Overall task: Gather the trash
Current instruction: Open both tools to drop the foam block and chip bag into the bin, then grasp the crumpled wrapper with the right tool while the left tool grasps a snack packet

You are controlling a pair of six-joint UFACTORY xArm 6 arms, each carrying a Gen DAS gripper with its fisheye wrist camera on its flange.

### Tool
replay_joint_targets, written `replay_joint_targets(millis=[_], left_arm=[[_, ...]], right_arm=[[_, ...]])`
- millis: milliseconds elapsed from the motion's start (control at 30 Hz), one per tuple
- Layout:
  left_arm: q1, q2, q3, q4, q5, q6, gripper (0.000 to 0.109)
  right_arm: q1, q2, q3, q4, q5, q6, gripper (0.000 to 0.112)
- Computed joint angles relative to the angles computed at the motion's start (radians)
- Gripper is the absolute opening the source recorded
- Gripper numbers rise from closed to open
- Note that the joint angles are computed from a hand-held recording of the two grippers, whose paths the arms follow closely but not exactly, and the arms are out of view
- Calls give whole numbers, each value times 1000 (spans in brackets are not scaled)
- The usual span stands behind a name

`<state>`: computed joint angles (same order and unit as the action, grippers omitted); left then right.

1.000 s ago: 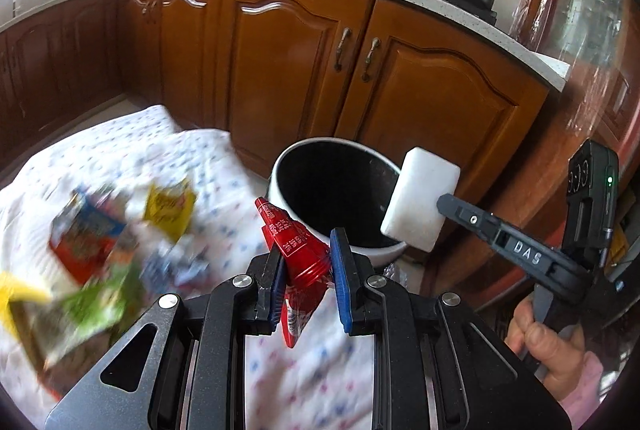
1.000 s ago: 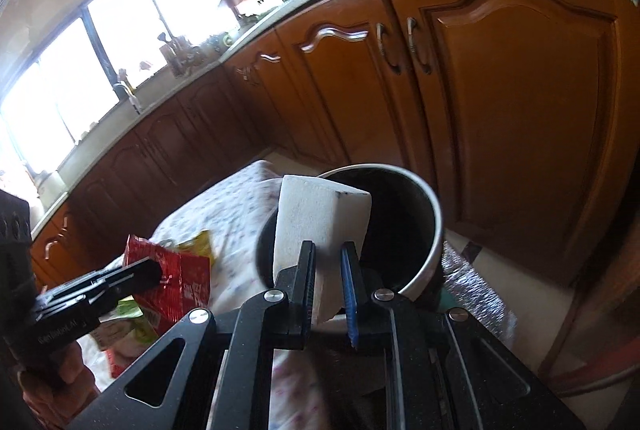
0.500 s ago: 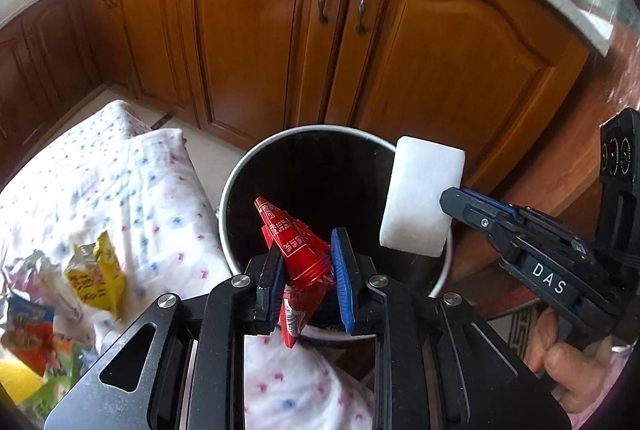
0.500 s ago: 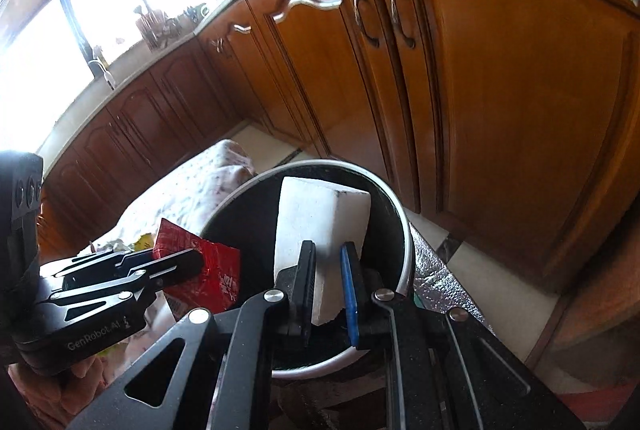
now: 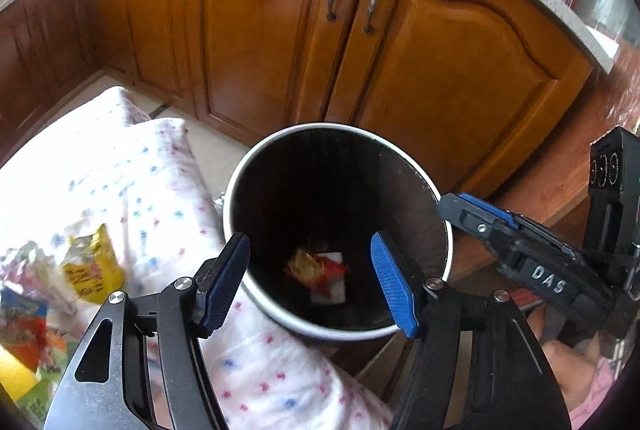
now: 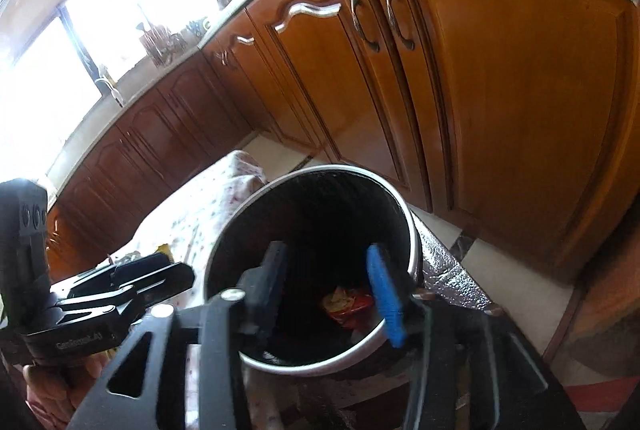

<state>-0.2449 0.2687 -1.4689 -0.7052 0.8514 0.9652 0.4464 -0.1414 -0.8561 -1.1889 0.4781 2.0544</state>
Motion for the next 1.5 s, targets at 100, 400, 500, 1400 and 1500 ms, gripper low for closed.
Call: replay_joint_targets(millis=[100,400,500,1400,1500], left_arm=[[33,-45,55,-40,-17,21,65],[150,-149,202,-110,-43,82,68],[187,-179,244,-131,-48,112,68],[312,-38,57,-94,-152,84,73],[306,6,10,-45,-166,53,73]], right_arm=[[27,-11,3,-59,6,77,79],[122,26,-35,-162,22,223,81],[142,40,-46,-188,23,267,81],[119,427,-422,-189,-235,191,74],[104,504,-492,-94,-275,89,71]])
